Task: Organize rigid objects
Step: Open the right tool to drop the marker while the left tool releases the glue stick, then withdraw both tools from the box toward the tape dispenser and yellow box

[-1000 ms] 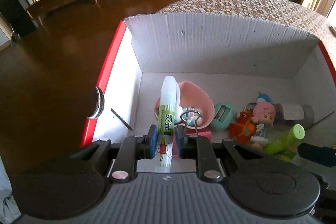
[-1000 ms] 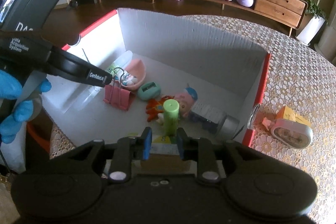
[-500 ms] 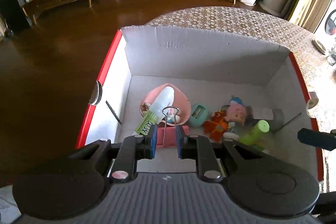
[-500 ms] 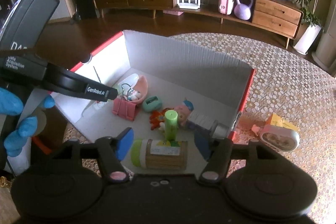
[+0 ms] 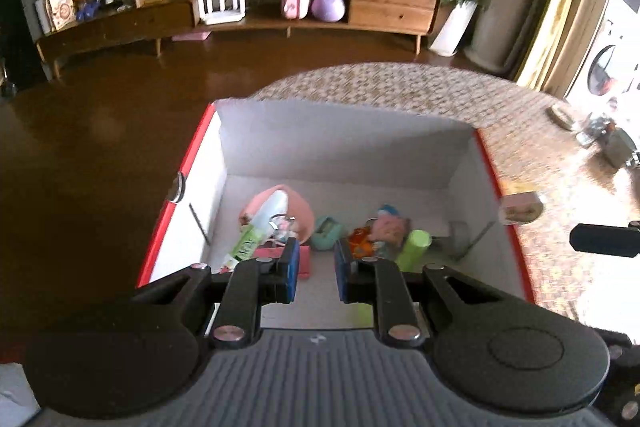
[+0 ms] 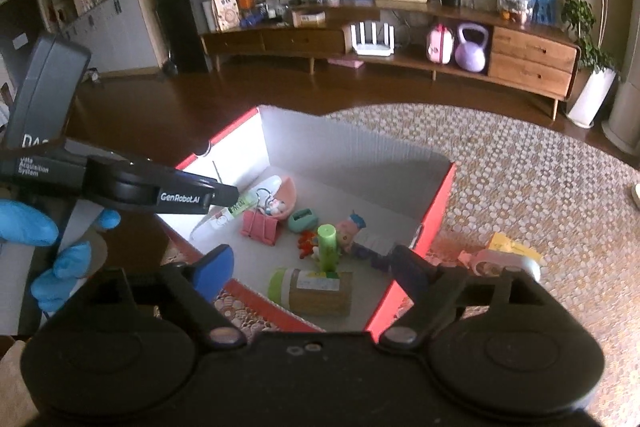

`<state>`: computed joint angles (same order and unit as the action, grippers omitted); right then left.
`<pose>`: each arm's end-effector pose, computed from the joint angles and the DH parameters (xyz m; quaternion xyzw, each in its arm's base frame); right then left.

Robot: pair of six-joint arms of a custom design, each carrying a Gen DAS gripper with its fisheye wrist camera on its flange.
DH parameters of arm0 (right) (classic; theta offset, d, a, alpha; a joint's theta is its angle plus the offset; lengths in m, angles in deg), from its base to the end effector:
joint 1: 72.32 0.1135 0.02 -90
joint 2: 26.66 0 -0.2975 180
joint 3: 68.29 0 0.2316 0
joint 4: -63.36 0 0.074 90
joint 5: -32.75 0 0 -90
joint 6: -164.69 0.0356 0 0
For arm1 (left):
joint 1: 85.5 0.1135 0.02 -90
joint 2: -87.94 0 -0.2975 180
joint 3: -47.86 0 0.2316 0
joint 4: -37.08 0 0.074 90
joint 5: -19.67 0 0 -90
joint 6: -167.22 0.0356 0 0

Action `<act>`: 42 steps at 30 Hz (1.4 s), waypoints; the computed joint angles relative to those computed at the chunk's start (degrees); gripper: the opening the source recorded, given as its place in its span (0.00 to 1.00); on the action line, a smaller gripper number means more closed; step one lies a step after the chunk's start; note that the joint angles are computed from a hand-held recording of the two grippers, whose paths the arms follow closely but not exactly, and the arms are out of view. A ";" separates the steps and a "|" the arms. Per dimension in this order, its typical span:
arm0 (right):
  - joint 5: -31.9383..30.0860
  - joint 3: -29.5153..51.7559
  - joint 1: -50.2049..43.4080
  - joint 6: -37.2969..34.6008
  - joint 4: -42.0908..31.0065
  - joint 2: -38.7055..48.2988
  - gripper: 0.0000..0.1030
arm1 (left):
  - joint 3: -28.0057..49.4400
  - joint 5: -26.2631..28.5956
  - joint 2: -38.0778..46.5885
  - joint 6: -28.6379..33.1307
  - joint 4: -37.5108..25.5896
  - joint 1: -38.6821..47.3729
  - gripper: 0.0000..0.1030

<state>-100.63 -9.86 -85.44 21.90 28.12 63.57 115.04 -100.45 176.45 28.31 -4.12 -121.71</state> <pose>0.2558 -0.0345 0.1970 -0.3782 0.8316 0.2033 0.3522 0.2335 -0.1488 0.2337 -0.1651 0.9255 0.0308 0.3396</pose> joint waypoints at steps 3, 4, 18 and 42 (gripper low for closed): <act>-2.02 1.13 -2.80 -3.52 -3.33 -0.09 0.87 | 1.07 -2.31 -0.37 -1.83 -1.29 -3.03 0.17; -2.73 1.69 -3.94 -4.81 -4.92 -0.10 0.87 | 1.29 -2.84 -0.46 -2.21 -1.49 -3.88 0.17; -9.51 13.25 -23.97 -31.95 -27.56 8.56 0.93 | 14.28 -15.61 9.50 -14.67 -13.49 -20.83 0.20; -7.11 41.31 -29.14 -22.45 -28.28 29.48 0.93 | 33.76 -15.97 33.46 -8.10 3.58 -22.54 0.84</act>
